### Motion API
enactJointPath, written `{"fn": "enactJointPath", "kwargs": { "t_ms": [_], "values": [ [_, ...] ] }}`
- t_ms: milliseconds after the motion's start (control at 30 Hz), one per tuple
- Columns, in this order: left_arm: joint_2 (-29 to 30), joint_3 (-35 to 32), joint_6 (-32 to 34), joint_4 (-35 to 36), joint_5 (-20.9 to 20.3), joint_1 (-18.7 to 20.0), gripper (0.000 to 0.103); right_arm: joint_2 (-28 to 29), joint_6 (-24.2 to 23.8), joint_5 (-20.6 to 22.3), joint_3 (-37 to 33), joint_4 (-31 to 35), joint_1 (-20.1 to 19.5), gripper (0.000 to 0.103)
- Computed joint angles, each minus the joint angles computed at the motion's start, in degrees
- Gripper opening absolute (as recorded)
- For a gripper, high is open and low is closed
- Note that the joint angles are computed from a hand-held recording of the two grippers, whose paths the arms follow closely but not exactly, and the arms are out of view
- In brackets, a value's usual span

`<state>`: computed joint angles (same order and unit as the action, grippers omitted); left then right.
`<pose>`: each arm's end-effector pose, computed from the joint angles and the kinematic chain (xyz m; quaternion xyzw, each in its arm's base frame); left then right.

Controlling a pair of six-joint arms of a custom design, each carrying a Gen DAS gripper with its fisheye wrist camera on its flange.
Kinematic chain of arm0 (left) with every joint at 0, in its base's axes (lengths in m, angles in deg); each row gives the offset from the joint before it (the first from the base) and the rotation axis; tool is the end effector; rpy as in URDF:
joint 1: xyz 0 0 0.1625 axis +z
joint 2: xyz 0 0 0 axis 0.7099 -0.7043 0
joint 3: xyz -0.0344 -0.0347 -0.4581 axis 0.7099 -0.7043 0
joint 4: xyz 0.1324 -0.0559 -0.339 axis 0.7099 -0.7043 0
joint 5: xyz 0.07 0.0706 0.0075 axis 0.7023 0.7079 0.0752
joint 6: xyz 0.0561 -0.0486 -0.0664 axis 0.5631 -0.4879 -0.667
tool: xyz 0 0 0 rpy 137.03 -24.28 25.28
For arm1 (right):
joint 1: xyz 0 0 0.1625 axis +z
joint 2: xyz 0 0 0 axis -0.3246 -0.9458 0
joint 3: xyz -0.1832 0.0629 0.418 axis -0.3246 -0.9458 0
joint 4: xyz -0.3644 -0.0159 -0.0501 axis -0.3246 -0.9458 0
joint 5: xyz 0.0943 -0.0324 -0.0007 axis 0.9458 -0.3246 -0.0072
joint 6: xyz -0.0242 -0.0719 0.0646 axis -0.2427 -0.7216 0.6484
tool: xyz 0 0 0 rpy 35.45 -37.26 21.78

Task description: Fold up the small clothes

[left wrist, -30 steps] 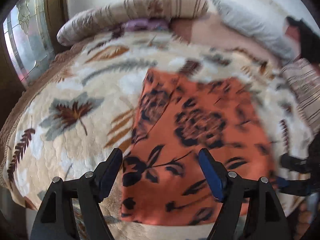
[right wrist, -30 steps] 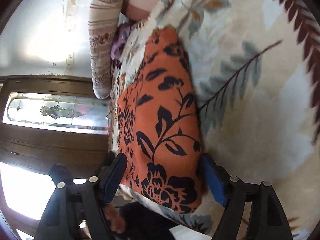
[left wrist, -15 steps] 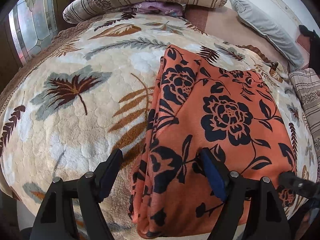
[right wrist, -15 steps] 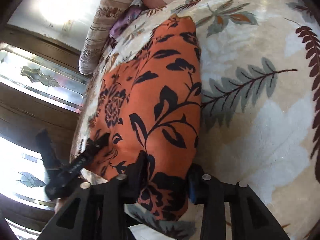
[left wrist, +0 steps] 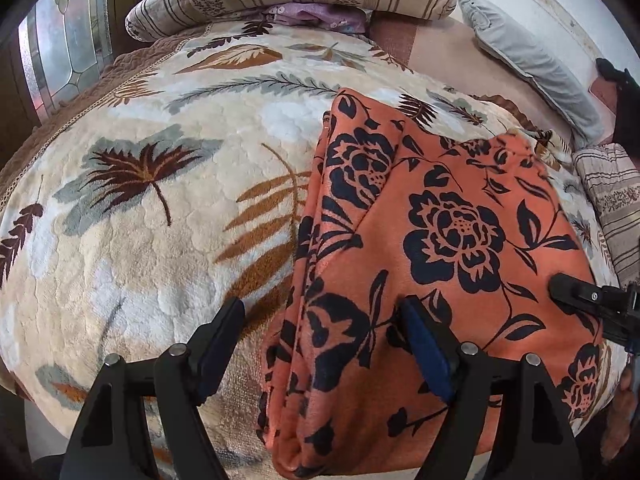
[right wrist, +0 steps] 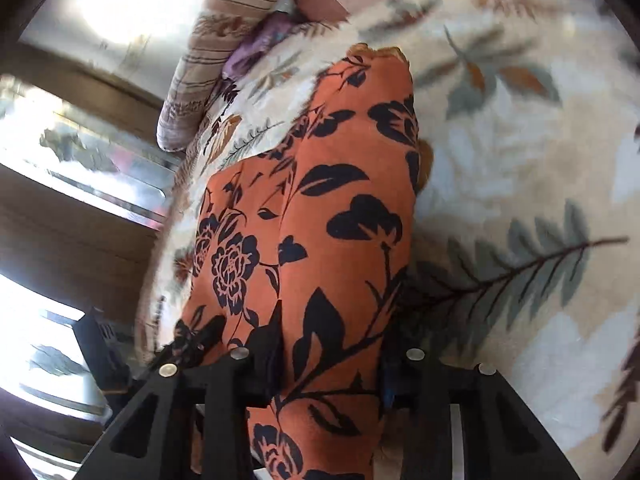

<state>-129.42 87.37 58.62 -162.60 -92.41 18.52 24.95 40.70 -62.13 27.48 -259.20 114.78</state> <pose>-0.1023 -0.6523 0.1662 0.1227 0.9200 -0.2465 0.2790 0.1775 -0.6376 0.1192 -0.0095 -0.9665 0.2418 0.0860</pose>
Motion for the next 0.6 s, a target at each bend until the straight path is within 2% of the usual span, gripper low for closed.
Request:
{"fn": "enactJointPath", "kwargs": {
  "t_ms": [67, 100, 133, 167, 200, 267, 367, 467, 500, 533, 567, 600],
  "values": [
    [0.04, 0.08, 0.6, -0.31, -0.01, -0.02, 0.082, 1.62, -2.03, -6.42, -1.34, 0.59, 1.66, 0.038],
    [0.05, 0.09, 0.84, -0.39, -0.05, -0.01, 0.082, 2.12, -1.76, -6.64, -1.78, 0.63, 1.39, 0.039],
    [-0.01, 0.1, 0.96, -0.45, -0.17, 0.06, 0.082, 2.0, -0.79, -4.88, -0.95, -0.88, 0.62, 0.041],
    [-0.11, 0.09, 0.91, -0.37, -0.45, 0.16, 0.082, 1.23, 0.7, -1.32, 0.17, -2.15, -0.48, 0.048],
    [-0.16, 0.12, 0.86, -0.43, -0.73, 0.26, 0.082, 0.55, 2.02, 0.27, 0.97, -3.0, -1.13, 0.059],
    [-0.12, 0.23, 1.0, -0.77, -0.83, 0.3, 0.083, -0.44, 3.7, 2.75, 2.35, -5.84, -2.16, 0.063],
    [-0.07, 0.19, 1.03, -0.77, -0.86, 0.31, 0.083, -0.65, 6.19, 7.35, 1.27, -8.05, -4.19, 0.075],
    [0.06, 0.07, 1.06, -0.78, -0.83, 0.31, 0.083, 1.24, 8.81, 11.94, -4.5, -1.63, -6.47, 0.075],
    [0.08, 0.08, 1.14, -0.85, -0.85, 0.33, 0.083, 2.05, 8.79, 12.77, -6.51, 1.12, -6.82, 0.073],
    [0.1, 0.09, 1.08, -0.88, -0.82, 0.32, 0.083, 2.93, 8.05, 13.42, -8.5, 3.33, -7.07, 0.064],
    [0.09, 0.08, 1.22, -0.96, -0.97, 0.38, 0.083, 3.41, 7.5, 12.49, -9.28, 3.15, -6.67, 0.038],
    [0.08, 0.04, 1.32, -0.96, -1.11, 0.46, 0.083, 3.36, 6.69, 10.93, -8.93, 1.37, -5.8, 0.034]
  ]
}}
